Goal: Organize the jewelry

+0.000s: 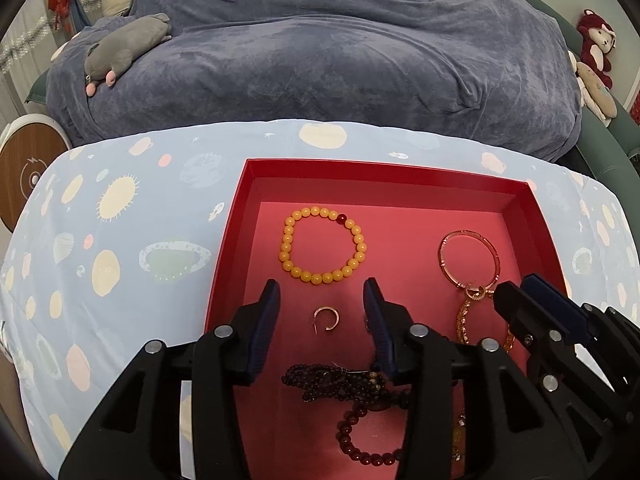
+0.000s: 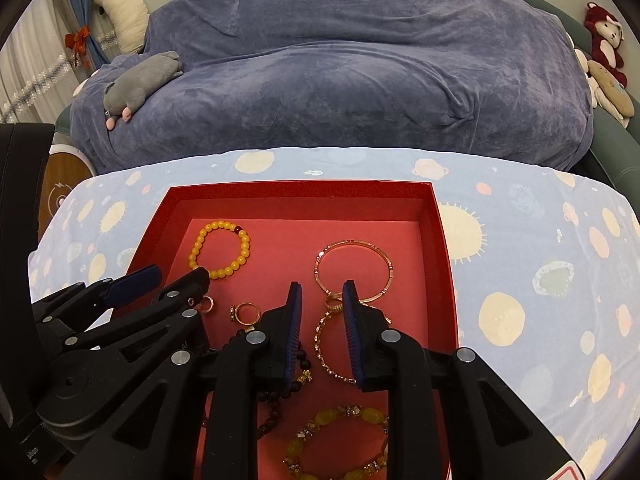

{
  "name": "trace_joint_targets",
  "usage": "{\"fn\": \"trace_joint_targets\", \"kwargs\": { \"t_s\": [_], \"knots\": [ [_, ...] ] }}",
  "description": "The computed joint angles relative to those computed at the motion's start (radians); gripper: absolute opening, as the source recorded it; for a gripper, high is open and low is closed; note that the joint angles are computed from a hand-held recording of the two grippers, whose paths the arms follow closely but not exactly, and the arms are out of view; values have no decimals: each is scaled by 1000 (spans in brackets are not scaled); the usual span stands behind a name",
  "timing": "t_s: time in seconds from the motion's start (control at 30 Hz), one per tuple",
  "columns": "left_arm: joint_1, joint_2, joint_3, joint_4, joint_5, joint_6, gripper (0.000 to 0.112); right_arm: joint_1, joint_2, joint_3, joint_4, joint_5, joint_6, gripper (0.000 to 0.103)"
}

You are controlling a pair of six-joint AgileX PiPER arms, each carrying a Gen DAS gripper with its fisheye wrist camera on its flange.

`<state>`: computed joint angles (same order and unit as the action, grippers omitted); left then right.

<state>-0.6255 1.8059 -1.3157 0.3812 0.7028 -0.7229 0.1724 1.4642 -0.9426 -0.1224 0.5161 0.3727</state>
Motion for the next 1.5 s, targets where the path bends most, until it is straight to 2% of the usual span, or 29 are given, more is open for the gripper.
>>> {"fn": "trace_joint_targets", "kwargs": {
  "t_s": [0.07, 0.13, 0.33, 0.73, 1.1, 1.17, 1.33, 1.5],
  "knots": [
    [1, -8, 5, -9, 5, 1, 42, -1, -12, 4, -4, 4, 9, 31],
    [-5, -21, 14, 3, 15, -6, 42, 7, -36, 14, -26, 15, 38, 33],
    [-35, -100, 60, 28, 46, -40, 42, 42, -128, 37, -63, 75, 93, 34],
    [-155, -318, 189, 87, 141, -144, 42, 213, -379, 111, -195, 270, 311, 34],
    [-291, -479, 353, 127, 212, -281, 44, 550, -542, 196, -376, 499, 660, 34],
    [-323, -499, 379, 151, 231, -325, 52, 614, -555, 210, -403, 543, 727, 34],
    [-366, -536, 423, 175, 258, -384, 58, 729, -593, 247, -436, 618, 863, 45],
    [-402, -556, 449, 199, 290, -429, 63, 813, -609, 262, -455, 669, 944, 49]
  ]
}}
